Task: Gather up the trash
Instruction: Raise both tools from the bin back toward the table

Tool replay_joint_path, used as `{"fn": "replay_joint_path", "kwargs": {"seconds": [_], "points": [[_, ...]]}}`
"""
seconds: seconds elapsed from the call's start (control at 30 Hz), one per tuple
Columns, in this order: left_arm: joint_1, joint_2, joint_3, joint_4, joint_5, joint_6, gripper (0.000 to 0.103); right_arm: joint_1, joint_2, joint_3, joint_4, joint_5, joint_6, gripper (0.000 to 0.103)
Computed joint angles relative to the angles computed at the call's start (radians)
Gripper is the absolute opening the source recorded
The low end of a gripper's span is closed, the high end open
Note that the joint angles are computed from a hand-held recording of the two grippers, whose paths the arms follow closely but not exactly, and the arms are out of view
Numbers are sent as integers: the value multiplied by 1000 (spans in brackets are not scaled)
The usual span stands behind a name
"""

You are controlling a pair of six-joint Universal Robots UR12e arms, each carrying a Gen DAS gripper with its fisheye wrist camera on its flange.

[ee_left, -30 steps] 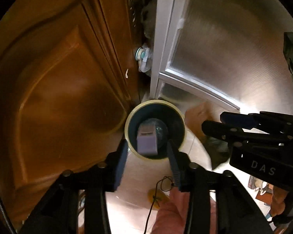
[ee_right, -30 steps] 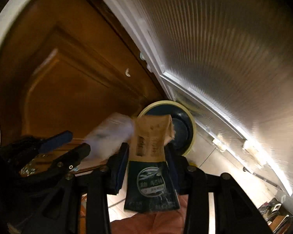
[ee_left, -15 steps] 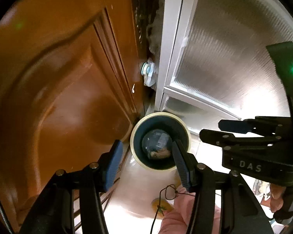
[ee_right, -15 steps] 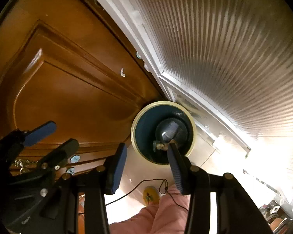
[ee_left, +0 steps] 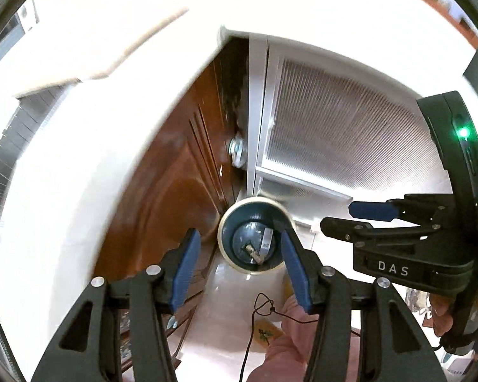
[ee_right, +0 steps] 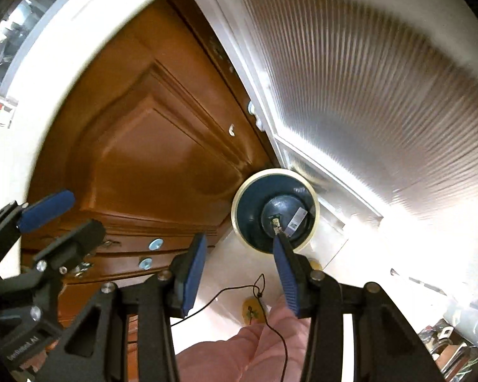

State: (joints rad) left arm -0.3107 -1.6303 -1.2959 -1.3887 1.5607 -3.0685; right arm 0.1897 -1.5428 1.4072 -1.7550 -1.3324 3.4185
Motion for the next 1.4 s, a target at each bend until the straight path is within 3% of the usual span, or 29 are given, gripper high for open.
{"fn": "replay_joint_path", "kwargs": {"seconds": [0.17,0.3,0.5,0.8,1.0,1.17,1.27,1.4], "points": [[14,27,35,20,-22,12,51,18,-16,-63,5,-41,19,44],[27,33,76,19,-34,11,51,33,-27,-102,-3,-87,40,56],[45,38,145,22,-64,9,51,54,-48,-148,-42,-146,77,65],[49,29,223,61,-89,3,51,82,-34,-263,-32,-217,67,66],[52,-2,311,63,-108,5,51,121,-11,-343,-65,-357,-11,66],[45,-41,389,60,-105,2,57,105,13,-401,-45,-349,-37,66],[39,-65,429,62,-95,-1,58,82,27,-429,-26,-339,-6,70],[31,-110,493,53,-80,-7,60,53,38,-443,-58,-330,-10,73]]}}
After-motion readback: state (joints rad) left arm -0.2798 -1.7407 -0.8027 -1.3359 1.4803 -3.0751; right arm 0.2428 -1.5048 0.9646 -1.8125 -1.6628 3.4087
